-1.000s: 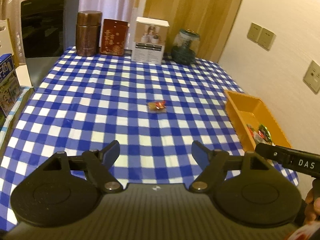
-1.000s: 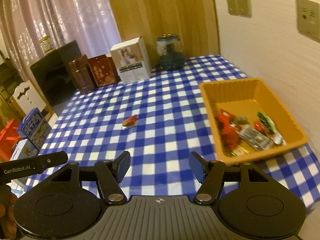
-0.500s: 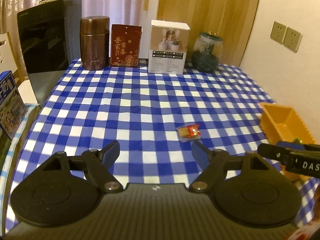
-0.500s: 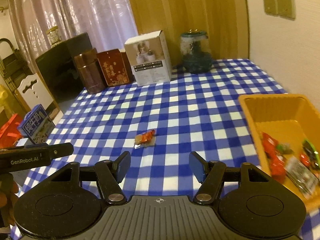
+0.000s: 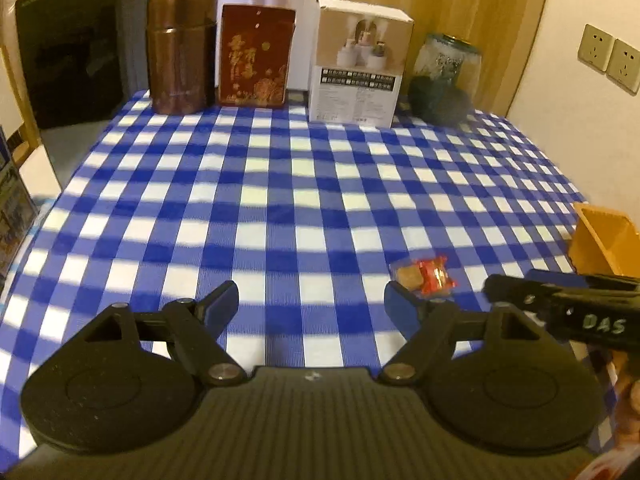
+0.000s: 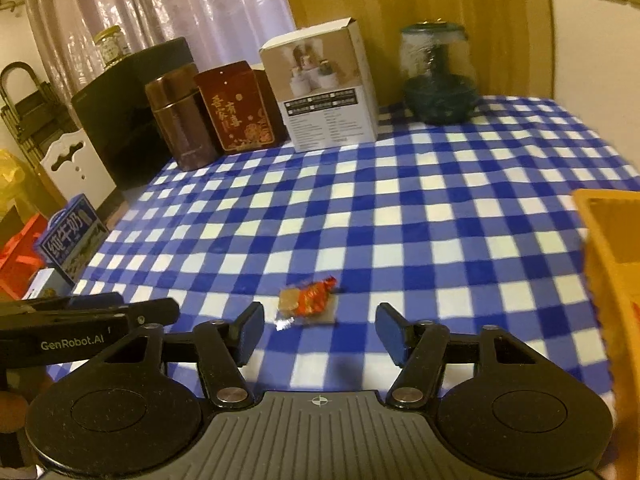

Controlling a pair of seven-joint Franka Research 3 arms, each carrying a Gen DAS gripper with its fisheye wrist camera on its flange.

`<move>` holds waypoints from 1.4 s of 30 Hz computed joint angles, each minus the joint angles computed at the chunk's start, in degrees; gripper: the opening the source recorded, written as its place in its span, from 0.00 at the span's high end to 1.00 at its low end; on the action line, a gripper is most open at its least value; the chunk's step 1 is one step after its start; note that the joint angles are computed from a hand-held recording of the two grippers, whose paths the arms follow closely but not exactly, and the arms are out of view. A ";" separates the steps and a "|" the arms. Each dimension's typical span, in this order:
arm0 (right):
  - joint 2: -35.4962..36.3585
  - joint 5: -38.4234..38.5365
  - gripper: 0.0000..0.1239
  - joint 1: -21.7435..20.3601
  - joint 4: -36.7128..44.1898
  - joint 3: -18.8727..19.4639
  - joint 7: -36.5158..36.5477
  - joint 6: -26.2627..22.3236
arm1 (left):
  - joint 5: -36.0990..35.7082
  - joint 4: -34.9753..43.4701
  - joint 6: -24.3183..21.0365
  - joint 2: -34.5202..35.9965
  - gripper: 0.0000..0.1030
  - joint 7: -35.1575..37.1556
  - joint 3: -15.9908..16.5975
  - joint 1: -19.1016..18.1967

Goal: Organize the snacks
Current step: 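Grasp the clear-wrapped yellow candy with the left tool while the right grasps the red candy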

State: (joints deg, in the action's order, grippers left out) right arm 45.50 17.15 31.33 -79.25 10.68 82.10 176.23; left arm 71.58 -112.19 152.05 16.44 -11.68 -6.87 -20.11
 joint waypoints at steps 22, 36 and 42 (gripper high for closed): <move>16.53 -5.79 0.83 4.39 26.79 -6.09 6.13 -14.07 | -7.74 3.96 5.42 4.96 0.25 6.19 2.49 -0.24; 9.97 -12.06 0.83 7.17 16.77 -15.89 22.14 -10.68 | -6.56 11.68 13.99 12.59 0.40 3.74 6.87 -3.63; 9.77 -13.76 0.83 6.04 16.63 -14.59 23.55 -10.41 | -6.99 15.79 15.20 15.95 0.51 4.24 8.90 -5.60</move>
